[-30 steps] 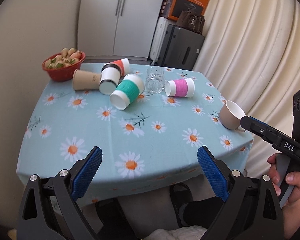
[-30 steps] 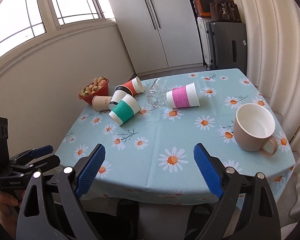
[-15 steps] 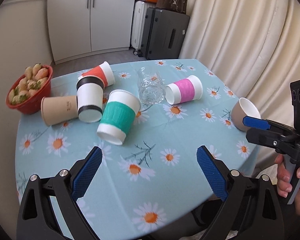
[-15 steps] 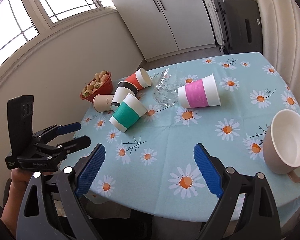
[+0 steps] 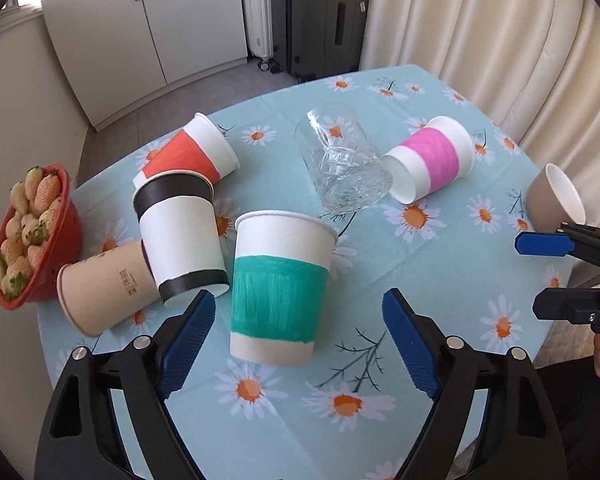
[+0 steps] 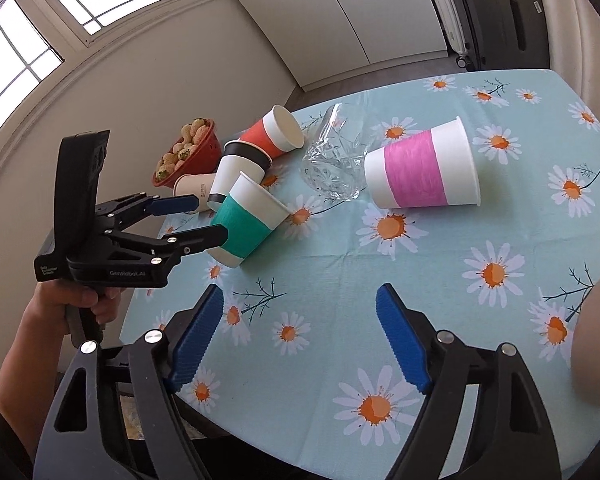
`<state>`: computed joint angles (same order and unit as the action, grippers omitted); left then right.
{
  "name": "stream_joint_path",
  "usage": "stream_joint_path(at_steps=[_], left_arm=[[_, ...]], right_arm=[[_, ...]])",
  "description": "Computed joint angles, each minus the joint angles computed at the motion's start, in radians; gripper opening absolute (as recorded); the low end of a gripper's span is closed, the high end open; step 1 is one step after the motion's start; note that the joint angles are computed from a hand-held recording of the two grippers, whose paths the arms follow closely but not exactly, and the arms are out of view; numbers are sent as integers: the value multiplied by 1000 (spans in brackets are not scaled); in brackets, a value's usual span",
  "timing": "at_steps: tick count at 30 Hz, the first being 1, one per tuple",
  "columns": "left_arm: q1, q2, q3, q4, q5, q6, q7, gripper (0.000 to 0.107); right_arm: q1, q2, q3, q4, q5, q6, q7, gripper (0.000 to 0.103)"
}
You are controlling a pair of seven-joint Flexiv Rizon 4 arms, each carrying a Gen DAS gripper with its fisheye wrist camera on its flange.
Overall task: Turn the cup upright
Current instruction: 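Move the right tool toward the teal-banded cup lying on its side, then close the right gripper around the teal-banded cup's body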
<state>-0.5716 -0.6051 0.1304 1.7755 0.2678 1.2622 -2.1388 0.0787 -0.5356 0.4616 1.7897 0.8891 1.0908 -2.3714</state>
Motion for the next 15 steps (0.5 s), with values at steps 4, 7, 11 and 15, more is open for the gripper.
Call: stream_joint_path(at_steps=[4, 7, 11, 15], left_arm=[[29, -30, -27, -42, -15, -63, 76, 79], [47, -45, -42, -62, -31, -82, 106, 77], [58, -65, -56, -94, -50, -132, 154, 77], [50, -84, -45, -135, -45, -194, 154, 77]], right_arm=[[7, -22, -4, -16, -11, -16, 14, 78], [8, -28, 0, -18, -17, -21, 12, 78], [11, -31, 2, -17, -27, -31, 11, 78], [19, -39, -4, -17, -42, -23, 23, 78]])
